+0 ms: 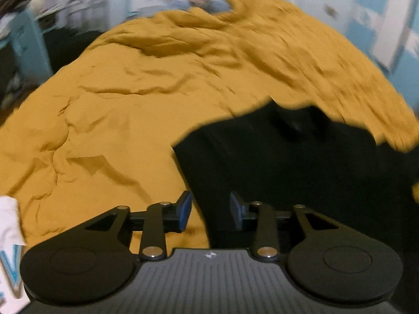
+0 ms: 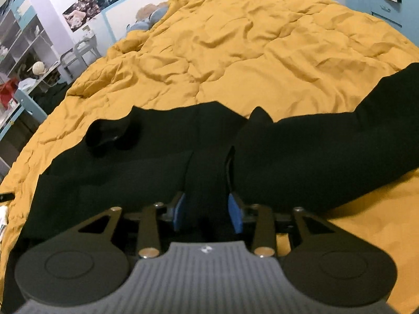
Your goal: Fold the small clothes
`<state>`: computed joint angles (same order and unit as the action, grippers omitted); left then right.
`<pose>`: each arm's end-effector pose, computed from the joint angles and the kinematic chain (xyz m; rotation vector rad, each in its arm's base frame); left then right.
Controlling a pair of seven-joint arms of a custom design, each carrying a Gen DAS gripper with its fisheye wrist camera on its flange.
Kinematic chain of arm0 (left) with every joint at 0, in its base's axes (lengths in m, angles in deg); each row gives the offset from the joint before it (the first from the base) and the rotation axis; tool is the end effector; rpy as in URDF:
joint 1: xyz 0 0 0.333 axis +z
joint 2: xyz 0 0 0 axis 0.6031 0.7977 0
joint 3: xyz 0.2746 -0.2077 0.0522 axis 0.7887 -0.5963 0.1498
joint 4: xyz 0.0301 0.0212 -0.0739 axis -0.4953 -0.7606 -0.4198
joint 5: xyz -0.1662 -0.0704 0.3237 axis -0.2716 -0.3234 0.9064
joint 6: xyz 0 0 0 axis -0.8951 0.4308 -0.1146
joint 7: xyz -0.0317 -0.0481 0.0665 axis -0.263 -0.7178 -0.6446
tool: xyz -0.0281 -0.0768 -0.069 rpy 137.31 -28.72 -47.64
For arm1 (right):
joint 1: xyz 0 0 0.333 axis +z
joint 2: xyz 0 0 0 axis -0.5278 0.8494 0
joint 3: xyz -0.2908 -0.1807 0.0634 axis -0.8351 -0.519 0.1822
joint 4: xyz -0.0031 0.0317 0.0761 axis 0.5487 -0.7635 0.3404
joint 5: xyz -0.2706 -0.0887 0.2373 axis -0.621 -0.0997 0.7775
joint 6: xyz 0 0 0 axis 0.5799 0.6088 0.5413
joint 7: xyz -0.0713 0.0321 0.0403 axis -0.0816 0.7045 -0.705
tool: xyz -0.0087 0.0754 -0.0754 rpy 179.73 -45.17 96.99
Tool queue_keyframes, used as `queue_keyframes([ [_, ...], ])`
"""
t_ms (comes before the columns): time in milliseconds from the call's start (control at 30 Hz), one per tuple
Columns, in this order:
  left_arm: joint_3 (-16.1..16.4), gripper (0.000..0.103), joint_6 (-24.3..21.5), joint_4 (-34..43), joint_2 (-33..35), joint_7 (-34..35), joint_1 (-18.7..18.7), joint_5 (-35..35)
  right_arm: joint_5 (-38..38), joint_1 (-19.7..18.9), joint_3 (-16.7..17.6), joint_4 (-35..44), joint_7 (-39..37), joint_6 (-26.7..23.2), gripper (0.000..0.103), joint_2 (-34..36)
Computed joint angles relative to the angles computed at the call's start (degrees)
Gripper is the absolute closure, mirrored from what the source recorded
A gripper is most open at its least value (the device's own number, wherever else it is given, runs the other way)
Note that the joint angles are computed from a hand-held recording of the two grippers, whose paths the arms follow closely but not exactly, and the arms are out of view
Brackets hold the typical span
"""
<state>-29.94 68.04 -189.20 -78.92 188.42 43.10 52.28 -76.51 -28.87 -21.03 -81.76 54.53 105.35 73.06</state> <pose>0.5986 0.0147 0.6018 -1.5257 2.1920 -0.8568 0.5333 0.0109 0.5552 -1.3931 2.0325 -0.4145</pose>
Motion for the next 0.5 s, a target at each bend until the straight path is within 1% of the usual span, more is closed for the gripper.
queue_keyframes([
  [133, 0.64, 0.048, -0.79, -7.27, -6.04, 7.70, -1.15, 0.15, -0.04, 0.03, 0.42, -1.18, 2.51, -0.90, 0.065, -1.19],
  [200, 0.99, 0.042, 1.40, -11.00, -8.02, 9.54, -2.47, 2.05, 0.31, 0.33, 0.45, -1.71, 2.20, -1.64, 0.065, -1.76],
  [233, 0.86, 0.042, 3.73, -13.25, -8.84, 9.75, -3.19, 3.98, 0.69, 0.55, 0.43, -2.00, 1.72, -1.83, 0.065, -2.02],
  [300, 0.78, 0.042, 7.81, -16.25, -9.43, 8.67, -4.47, 7.29, -0.23, 0.36, 0.77, -2.27, 2.18, -2.06, 0.065, -2.19],
  [367, 0.87, 0.042, 12.83, -18.38, -8.88, 8.01, -5.78, 8.96, -1.76, -0.02, 1.10, -2.24, 3.12, -2.36, 0.065, -2.06],
  [400, 0.52, 0.042, 15.55, -19.12, -8.28, 5.31, -5.81, 11.74, -2.37, -0.19, 1.19, -2.17, 3.72, -2.61, 0.065, -1.98],
  [433, 0.31, 0.042, 17.14, -19.35, -7.60, 2.28, -5.69, 14.61, -2.41, -0.15, 1.11, -2.24, 3.83, -2.72, 0.065, -2.05],
  [500, 0.47, 0.042, 17.34, -18.75, -6.20, 0.27, -6.16, 16.47, -2.17, 0.01, 0.96, -2.45, 3.66, -2.72, 0.065, -2.30],
])
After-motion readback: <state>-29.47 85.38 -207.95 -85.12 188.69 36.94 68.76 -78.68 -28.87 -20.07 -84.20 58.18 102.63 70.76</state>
